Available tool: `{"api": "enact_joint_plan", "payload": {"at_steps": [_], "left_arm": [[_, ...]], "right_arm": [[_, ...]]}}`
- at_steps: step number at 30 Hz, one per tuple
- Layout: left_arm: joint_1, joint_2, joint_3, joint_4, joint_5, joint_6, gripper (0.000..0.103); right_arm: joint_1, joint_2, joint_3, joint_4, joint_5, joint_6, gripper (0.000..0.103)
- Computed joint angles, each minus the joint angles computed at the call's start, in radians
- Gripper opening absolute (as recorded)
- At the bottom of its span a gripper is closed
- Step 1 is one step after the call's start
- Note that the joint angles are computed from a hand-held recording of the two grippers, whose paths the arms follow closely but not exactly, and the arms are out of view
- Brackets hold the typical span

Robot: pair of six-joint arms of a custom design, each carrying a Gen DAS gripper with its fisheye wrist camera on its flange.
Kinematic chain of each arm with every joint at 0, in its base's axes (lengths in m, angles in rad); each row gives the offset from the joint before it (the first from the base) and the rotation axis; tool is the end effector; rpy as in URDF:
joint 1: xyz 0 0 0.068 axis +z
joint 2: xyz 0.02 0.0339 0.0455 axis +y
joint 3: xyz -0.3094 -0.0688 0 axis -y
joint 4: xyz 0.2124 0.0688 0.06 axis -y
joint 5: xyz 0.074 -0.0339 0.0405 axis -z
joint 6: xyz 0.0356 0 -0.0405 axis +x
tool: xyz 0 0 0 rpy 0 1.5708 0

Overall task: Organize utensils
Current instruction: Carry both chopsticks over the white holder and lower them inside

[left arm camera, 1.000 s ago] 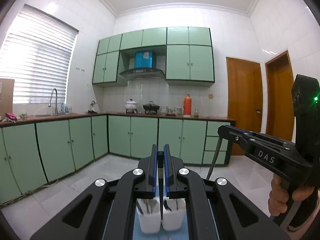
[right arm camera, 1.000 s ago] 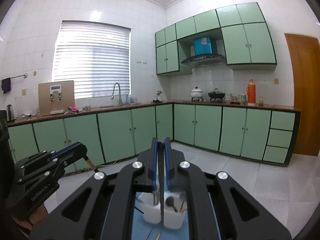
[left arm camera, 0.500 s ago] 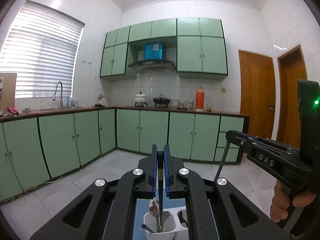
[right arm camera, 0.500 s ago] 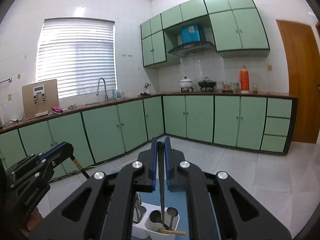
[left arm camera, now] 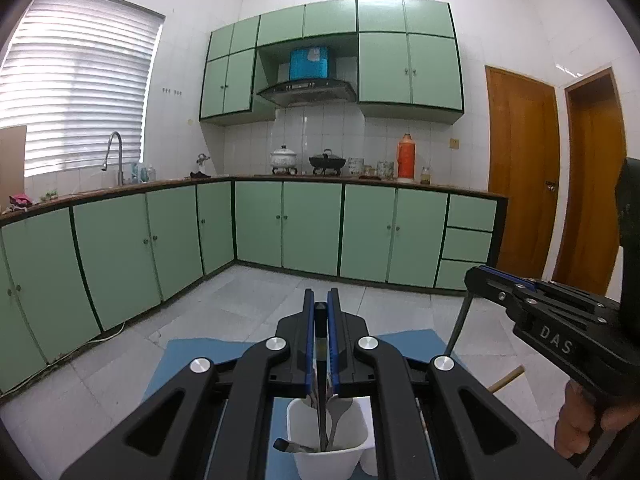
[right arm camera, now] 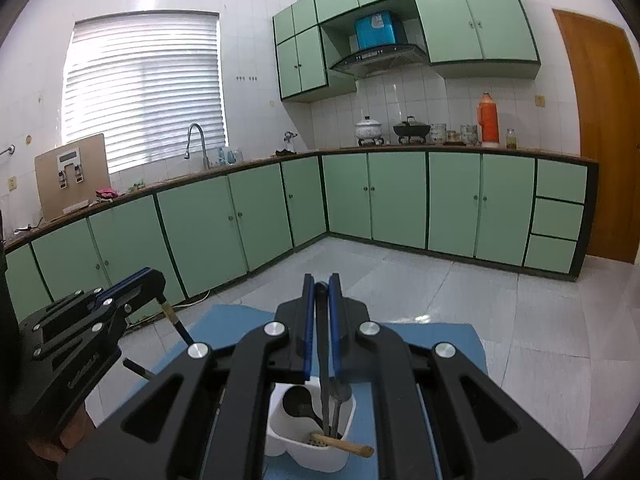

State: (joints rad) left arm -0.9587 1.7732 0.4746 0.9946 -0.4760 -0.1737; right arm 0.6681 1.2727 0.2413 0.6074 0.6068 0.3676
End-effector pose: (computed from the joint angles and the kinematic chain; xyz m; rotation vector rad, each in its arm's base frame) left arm 0.1845 -0.2344 0.1965 0.3977 1.8109 -0.3453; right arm 0.1569 0.0979 0.2154 0.0943 1.9142 0.0895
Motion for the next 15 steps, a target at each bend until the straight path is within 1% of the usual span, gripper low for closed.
{"api": "enact_joint_plan", "payload": {"at_steps": [9, 12, 15], "left_arm": [[0.033, 0.056, 0.007, -0.006, 0.023, -0.026, 0.007], [0.045, 0.061, 0.008, -0.015, 0.031, -0.036, 0.007], [0.047, 0.053, -0.002, -0.014, 0.023, -0.041, 0.007]], "right_arm": [[0.015, 0.092, -0.041, 0.076, 0.023, 0.046, 0.006], [0.013, 0.082, -0.045, 0.067, 0.025, 0.058, 0.006], [-0.003, 0.061, -0.038, 0.027, 0.016, 0.067, 0.007]]}}
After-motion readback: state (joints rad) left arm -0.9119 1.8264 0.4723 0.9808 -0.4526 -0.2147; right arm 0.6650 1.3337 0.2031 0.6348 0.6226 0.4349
